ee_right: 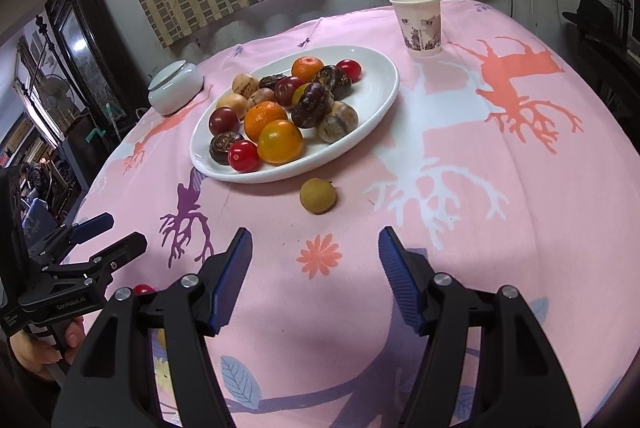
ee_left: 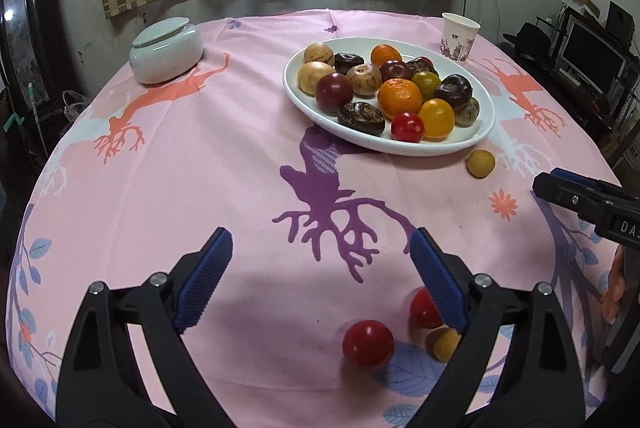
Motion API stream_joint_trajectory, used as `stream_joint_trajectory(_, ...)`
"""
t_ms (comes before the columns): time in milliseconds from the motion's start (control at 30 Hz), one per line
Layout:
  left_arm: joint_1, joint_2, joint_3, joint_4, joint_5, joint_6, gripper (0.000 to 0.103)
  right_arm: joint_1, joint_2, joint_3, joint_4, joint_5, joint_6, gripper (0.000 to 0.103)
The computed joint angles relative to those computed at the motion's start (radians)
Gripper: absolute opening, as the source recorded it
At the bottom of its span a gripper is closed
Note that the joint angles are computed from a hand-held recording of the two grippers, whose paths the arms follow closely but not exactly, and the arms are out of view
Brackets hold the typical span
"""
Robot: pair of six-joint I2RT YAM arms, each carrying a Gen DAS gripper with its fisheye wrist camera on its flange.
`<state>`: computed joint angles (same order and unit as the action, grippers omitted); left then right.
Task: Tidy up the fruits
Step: 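Move both open tools back toward the red tomatoes on the cloth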
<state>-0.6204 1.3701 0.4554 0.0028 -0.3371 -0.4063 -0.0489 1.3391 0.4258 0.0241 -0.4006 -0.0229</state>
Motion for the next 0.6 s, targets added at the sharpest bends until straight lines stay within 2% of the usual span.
stream_joint_trajectory(300, -0.002, -0.045, -0.055, 0.012, 0.061, 0.046, 0.092, 0.026, 0.007, -0.026, 0.059, 0.082, -0.018, 0.066)
stream_joint_trajectory(467, -0.015, -0.092, -0.101, -0.022, 0.102, 0.010, 0.093, 0.049, 0.024, -0.029, 0.071, 0.116, -0.024, 0.066)
stream_joint_trajectory(600, -0.043, -0.101, -0.130, -0.026, 0.074, 0.000, 0.095, 0.059, 0.031, -0.031, 0.077, 0.125, -0.027, 0.066)
